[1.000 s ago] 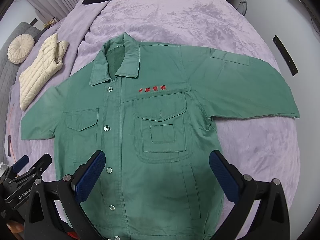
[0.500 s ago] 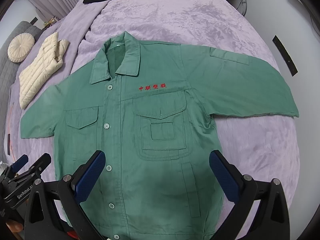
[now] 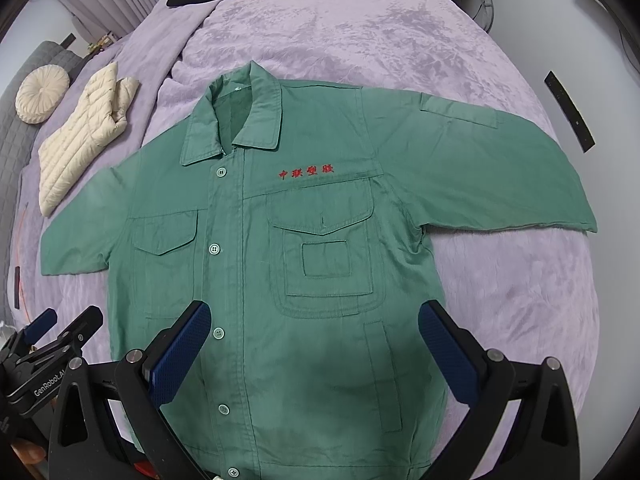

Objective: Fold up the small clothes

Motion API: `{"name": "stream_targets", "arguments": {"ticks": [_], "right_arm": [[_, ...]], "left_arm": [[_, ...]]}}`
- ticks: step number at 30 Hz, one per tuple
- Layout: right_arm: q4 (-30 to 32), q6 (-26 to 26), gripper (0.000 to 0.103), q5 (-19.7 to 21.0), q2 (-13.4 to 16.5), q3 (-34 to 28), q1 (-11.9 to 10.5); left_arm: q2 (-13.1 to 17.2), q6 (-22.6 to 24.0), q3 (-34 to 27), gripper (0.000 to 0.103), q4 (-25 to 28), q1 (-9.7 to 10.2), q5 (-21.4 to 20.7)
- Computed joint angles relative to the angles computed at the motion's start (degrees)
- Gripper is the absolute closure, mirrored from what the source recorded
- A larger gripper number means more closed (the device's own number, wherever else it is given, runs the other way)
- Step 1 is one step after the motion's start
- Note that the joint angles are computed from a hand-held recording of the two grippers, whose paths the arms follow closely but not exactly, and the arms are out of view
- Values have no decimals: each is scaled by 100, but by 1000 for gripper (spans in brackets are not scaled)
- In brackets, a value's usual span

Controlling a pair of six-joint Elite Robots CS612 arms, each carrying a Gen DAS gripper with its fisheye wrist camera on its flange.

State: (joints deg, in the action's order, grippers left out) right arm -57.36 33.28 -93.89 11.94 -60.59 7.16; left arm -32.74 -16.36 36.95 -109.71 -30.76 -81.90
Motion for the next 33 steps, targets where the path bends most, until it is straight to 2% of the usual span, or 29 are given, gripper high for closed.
{"name": "stream_targets", "arguments": {"ticks": [33], "right_arm": [[-27,-26,0,-77,-97,226,80]], "left_arm": [[68,-36,-108,0,149,75,-123]]}}
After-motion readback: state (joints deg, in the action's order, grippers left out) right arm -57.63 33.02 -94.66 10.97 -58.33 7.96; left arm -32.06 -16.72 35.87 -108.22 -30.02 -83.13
